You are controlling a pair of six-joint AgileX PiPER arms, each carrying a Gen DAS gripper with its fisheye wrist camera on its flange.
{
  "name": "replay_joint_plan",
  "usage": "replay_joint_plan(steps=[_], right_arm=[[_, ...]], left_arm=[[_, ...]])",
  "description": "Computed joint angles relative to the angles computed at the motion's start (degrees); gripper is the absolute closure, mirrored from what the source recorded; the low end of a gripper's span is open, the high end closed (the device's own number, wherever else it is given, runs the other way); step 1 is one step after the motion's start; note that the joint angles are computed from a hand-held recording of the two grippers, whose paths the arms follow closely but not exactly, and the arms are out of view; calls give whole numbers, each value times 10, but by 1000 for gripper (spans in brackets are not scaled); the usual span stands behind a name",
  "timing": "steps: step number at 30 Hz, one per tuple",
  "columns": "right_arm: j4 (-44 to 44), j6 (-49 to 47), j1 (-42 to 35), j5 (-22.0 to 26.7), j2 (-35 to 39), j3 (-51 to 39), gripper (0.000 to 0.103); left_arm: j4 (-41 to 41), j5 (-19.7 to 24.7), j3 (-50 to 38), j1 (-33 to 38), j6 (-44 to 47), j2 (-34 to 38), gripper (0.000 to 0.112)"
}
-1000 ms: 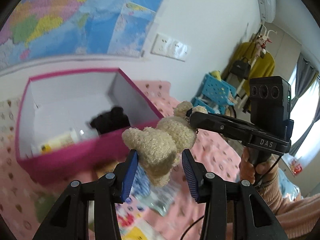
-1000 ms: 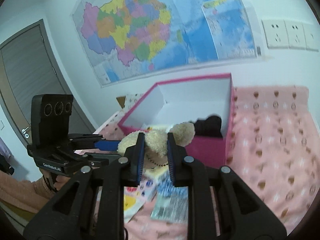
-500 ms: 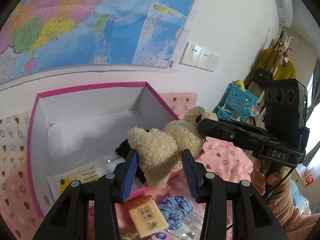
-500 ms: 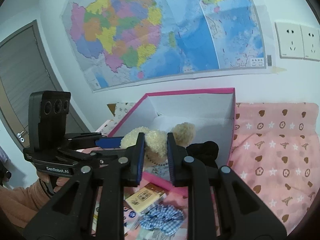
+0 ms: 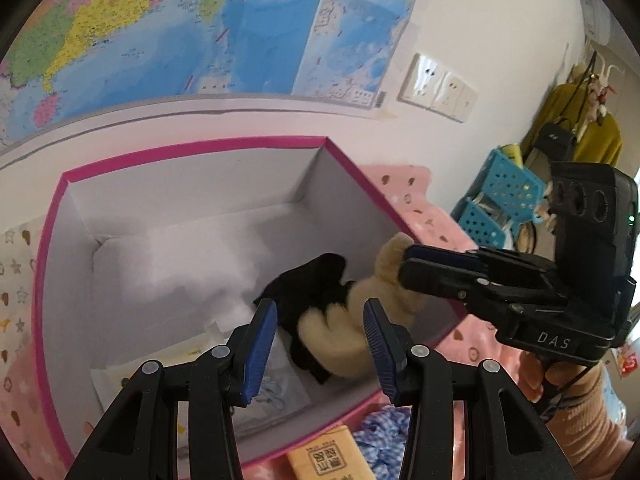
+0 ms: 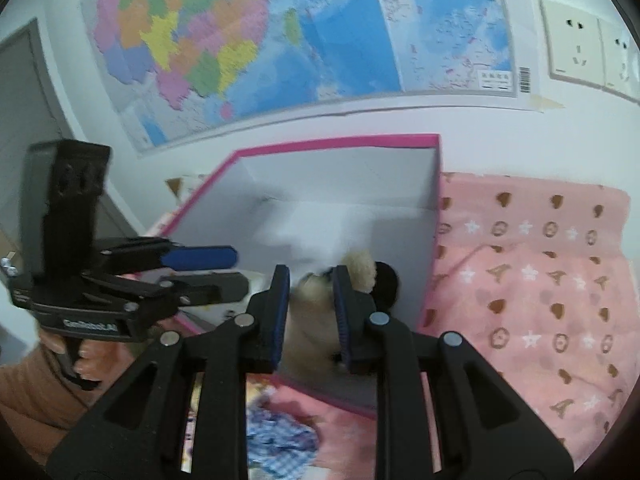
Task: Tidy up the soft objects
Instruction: 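Lower the teddy bear into the box beside the black cloth and release, then withdraw the open right gripper from the box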
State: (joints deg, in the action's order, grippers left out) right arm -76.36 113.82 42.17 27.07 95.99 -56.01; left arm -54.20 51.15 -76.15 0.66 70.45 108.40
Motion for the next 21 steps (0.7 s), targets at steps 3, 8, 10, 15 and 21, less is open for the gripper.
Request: replay_joint_plan(steps=[3,8,10,15,21], right_arm=[[1,15,7,17,-5,11,77],[41,-31,28,57,-2,4,77],[66,-65,32,69,10,-12,77],[56,-50,41,67,18,-16,77],[-9,37,86,60,-7,14,71]], left_arm=[[-2,2,6,5,6,0,67],[-18,-5,35,17,38,-18,67],[-25,-5,44,23,48,-25,67],[-41,8,65,45,70,-44,65],[-78,47,102,105,125,-83,55]])
